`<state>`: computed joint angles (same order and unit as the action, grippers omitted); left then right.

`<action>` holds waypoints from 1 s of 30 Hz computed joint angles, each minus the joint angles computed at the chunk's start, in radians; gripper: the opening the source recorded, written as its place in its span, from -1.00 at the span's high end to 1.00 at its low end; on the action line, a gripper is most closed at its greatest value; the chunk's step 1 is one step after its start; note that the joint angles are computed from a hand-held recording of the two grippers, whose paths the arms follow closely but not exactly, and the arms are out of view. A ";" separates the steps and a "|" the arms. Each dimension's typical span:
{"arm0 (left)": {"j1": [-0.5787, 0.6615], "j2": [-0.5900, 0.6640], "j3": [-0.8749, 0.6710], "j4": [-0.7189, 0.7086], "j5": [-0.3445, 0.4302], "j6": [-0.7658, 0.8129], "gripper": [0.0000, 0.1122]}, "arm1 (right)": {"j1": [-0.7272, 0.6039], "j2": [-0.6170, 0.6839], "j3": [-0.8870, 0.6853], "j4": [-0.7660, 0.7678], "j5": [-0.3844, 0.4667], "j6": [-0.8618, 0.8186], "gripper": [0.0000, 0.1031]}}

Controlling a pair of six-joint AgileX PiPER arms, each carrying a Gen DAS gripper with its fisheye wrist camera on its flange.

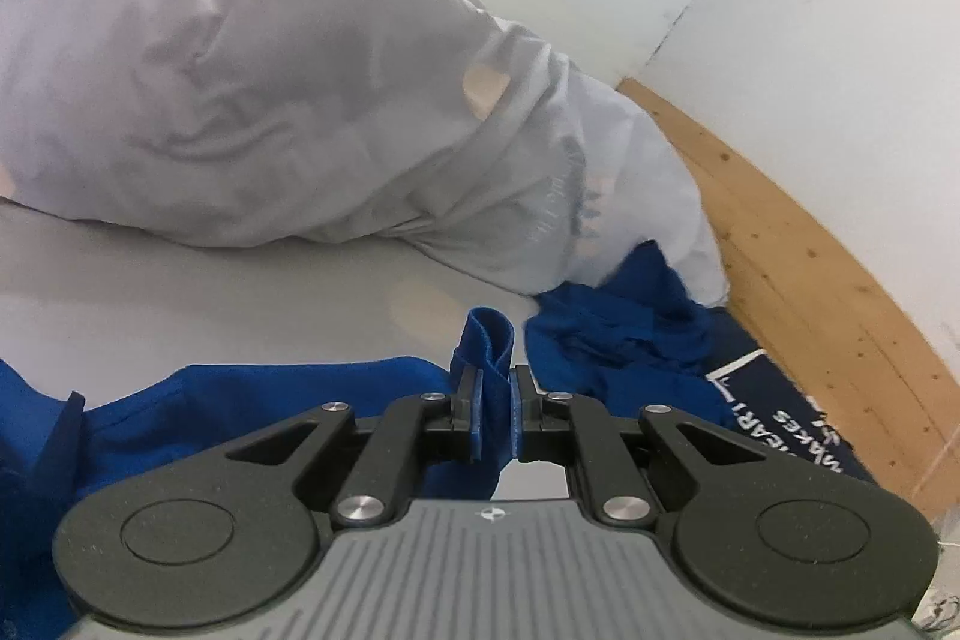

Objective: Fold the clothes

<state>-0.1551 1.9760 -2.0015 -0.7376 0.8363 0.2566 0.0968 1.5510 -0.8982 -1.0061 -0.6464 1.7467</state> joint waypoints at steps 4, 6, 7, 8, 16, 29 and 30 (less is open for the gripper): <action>0.045 0.004 -0.028 -0.029 0.059 0.009 0.80 | 0.110 0.063 -0.049 0.110 0.047 -0.133 -0.99; 0.061 0.003 -0.040 -0.033 0.088 0.007 0.80 | 0.162 0.101 -0.083 0.151 0.070 -0.180 -0.99; 0.066 0.001 -0.045 -0.030 0.101 0.003 0.80 | 0.182 0.123 -0.096 0.187 0.067 -0.205 -0.99; 0.072 -0.001 -0.048 -0.030 0.114 -0.001 0.80 | 0.196 0.149 -0.104 0.231 0.043 -0.226 -0.97; 0.133 -0.033 -0.011 -0.058 0.161 0.020 0.80 | 0.278 0.334 -0.209 0.402 -0.076 -0.249 -0.79; 0.161 0.009 -0.031 -0.010 0.122 -0.039 0.80 | 0.294 0.353 -0.268 0.311 -0.077 -0.219 0.97; 0.159 0.014 -0.038 -0.004 0.118 -0.048 0.80 | 0.287 0.349 -0.263 0.308 -0.093 -0.221 0.97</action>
<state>0.0043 1.9903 -2.0400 -0.7420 0.9541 0.2081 0.3842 1.8999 -1.1613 -0.6978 -0.7399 1.5261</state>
